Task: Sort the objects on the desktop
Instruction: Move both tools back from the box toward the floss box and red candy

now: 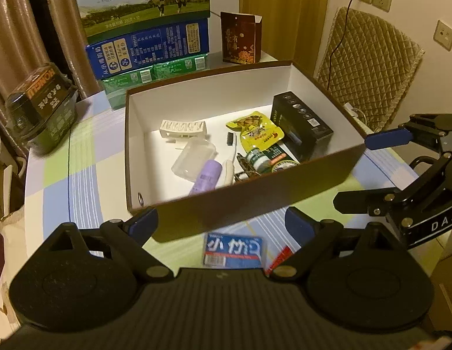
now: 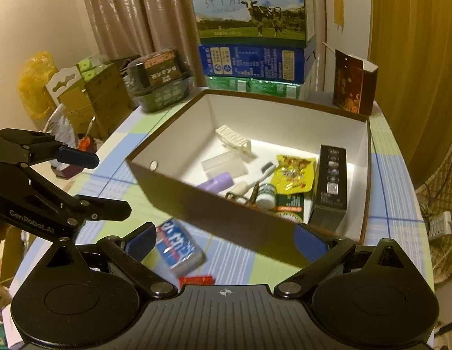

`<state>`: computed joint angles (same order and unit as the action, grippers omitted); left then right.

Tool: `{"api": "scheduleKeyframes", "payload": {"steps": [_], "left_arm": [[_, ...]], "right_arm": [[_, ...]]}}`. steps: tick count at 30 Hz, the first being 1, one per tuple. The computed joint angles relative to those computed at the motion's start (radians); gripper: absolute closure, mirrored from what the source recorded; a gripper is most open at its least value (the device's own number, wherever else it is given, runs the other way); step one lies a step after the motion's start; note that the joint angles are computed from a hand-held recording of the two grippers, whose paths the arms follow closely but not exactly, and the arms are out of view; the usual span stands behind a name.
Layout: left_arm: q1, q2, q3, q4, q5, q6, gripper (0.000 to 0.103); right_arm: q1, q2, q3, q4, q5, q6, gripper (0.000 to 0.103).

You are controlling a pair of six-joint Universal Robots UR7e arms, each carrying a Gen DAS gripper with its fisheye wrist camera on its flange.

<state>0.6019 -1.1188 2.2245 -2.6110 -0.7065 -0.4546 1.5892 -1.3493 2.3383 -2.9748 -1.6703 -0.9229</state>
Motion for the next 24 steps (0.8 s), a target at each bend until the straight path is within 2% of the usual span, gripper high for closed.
{"api": "scheduleKeyframes", "payload": {"steps": [8,13,24], "left_arm": [[-0.11,-0.079,0.105,0.113,0.007,-0.207,0.009],[-0.175,-0.116,0.156,0.179,-0.015,-0.342,0.008],[-0.272,-0.156,0.216,0.3,-0.048,-0.563,0.008]], "right_arm": [[-0.036,-0.123,0.115,0.027,0.013,-0.066,0.005],[-0.066,-0.19,0.168,0.057,0.019,-0.093,0.005],[-0.121,-0.279,0.239,0.122,0.006,-0.118,0.004]]}}
